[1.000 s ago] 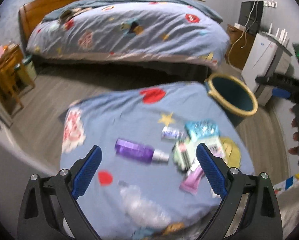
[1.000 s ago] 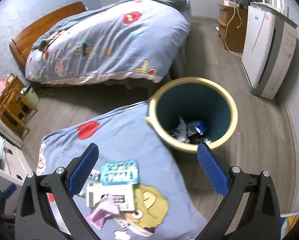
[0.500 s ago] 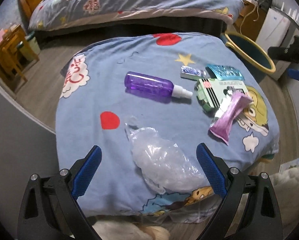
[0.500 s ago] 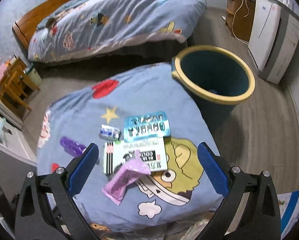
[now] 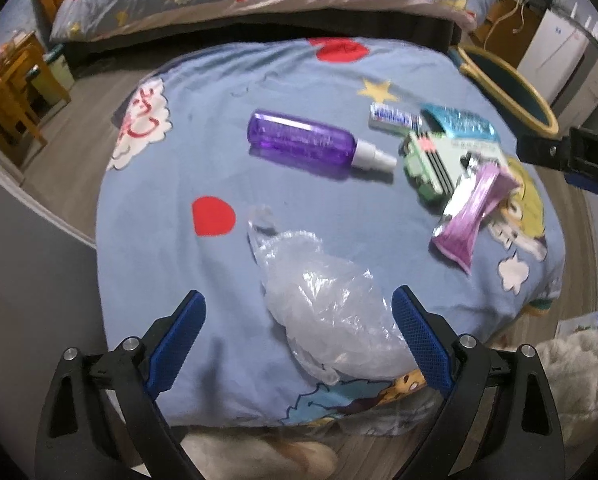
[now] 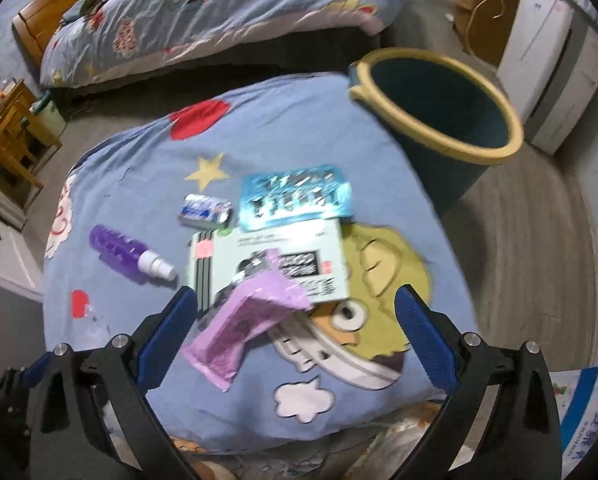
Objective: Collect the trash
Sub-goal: 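Grasp the clear plastic bag with the left tool while the right tool grasps the pink wrapper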
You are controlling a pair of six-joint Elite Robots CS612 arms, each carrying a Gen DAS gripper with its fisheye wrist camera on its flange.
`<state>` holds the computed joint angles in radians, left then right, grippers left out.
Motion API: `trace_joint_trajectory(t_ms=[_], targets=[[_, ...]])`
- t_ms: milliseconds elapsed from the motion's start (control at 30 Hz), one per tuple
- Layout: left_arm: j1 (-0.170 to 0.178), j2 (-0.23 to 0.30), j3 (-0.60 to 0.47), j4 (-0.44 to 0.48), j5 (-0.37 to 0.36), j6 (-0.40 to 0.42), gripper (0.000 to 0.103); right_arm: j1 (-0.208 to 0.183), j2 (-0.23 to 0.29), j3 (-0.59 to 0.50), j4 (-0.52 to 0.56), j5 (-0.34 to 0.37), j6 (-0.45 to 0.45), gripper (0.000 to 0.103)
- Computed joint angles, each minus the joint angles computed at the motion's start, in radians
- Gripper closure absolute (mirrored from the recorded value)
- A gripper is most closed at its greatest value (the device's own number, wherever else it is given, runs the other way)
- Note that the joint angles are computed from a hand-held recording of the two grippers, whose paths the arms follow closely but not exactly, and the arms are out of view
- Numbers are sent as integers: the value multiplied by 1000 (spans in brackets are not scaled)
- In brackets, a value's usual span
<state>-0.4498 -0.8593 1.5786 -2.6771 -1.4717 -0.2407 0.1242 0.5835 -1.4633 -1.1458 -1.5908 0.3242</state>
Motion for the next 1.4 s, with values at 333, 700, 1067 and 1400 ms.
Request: trace_joint_trajectory(t_ms=[333, 700, 1067, 1400], targets=[[7, 15, -21, 45, -56, 27, 46, 2, 2, 41, 36, 70, 13, 30], [12, 12, -22, 15, -48, 27, 68, 0, 1, 45, 24, 94, 0, 90], [9, -3, -13, -112, -24, 30, 70, -16, -8, 19, -33, 98, 29, 94], [-10, -5, -24, -187, 2, 89, 70, -20, -33, 12, -136, 42, -24, 94]])
